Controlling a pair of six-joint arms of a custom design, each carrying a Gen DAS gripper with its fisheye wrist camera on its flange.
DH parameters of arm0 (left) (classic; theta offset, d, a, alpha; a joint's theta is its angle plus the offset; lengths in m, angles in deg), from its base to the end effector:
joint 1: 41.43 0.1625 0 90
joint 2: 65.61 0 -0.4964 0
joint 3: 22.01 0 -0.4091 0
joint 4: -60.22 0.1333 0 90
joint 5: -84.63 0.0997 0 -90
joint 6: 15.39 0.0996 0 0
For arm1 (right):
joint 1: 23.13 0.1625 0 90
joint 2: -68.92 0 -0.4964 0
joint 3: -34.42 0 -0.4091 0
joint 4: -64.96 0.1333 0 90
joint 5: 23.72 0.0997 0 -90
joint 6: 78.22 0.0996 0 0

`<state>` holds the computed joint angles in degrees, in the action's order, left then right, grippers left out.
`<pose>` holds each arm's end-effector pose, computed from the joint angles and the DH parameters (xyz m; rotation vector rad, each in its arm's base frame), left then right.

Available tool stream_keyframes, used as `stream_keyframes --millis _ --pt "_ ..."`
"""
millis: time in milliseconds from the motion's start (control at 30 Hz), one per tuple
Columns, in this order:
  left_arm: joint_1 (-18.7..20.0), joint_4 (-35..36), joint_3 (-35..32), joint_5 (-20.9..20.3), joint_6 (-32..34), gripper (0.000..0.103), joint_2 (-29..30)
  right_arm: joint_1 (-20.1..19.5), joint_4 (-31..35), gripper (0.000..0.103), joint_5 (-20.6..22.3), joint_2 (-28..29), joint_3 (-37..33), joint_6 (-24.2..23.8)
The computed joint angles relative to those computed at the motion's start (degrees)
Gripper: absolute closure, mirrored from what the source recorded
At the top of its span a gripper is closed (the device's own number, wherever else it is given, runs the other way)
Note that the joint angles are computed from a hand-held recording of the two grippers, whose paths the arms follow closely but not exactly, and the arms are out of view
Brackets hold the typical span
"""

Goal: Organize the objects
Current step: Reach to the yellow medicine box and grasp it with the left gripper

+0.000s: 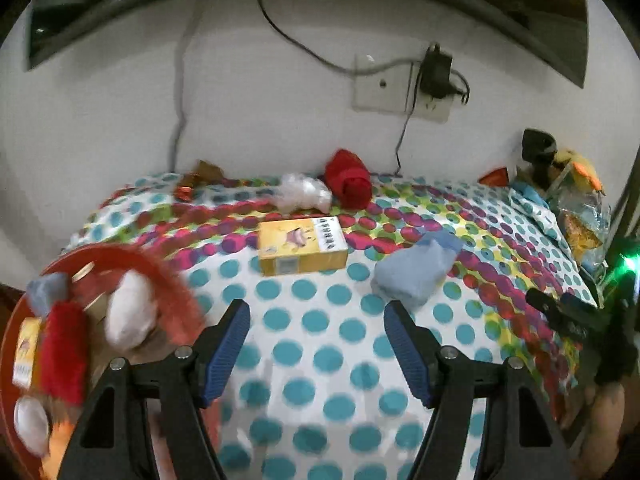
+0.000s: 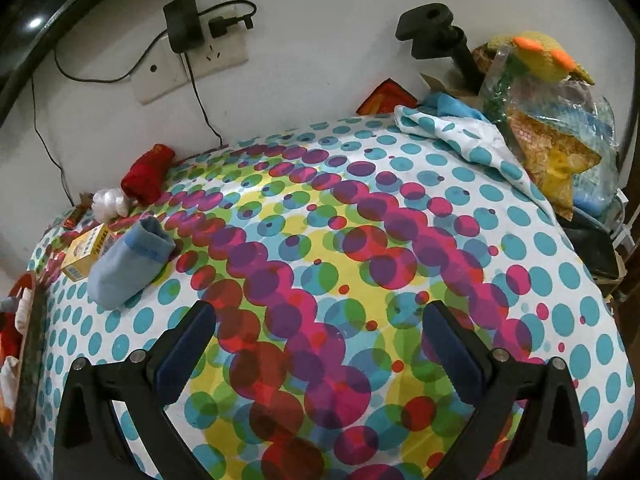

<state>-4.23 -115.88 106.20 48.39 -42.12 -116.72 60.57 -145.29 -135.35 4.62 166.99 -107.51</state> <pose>-0.2776 -0.4789 0.1075 0.4403 2.3188 -0.9073 0.0410 -0.5087 0.2513 0.2542 -2.3493 0.9548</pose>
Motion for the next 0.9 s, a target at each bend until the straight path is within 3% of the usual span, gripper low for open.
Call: stream_keyframes --millis 67,100,167,267,567,633,800,900 --pt "3.6 5.2 -4.6 -8.0 8.3 0.031 -1.1 -0.7 0.6 0.0 1.6 -0.7 0.2 0.8" --pt "4.6 9.0 -6.5 -9.6 13.3 0.031 -1.5 -1.1 1.1 0.0 2.4 -1.0 0.3 1.5" --pt "5.1 19.5 -10.6 -7.9 24.8 0.031 -1.5 -1.6 1.9 0.0 3.6 -1.5 0.3 2.2" --pt "6.1 26.6 -14.4 -3.7 32.8 0.031 -0.5 -1.8 1.7 0.0 4.3 -1.7 0.5 2.2" --pt "11.5 41.5 -25.1 -7.5 42.9 0.031 4.3 -1.9 1.8 0.0 4.8 -1.9 0.7 2.0" --pt "12.3 44.5 -26.7 -6.6 45.1 0.031 5.5 -1.9 1.4 0.0 4.9 -1.7 0.7 1.9" --pt "13.3 47.1 -28.5 -7.5 50.9 0.032 6.7 -2.0 0.9 0.0 5.2 -1.7 0.7 1.9" --pt "13.9 49.4 -30.3 -9.1 51.2 0.032 7.3 -2.0 0.8 0.0 5.6 -1.8 0.8 1.8"
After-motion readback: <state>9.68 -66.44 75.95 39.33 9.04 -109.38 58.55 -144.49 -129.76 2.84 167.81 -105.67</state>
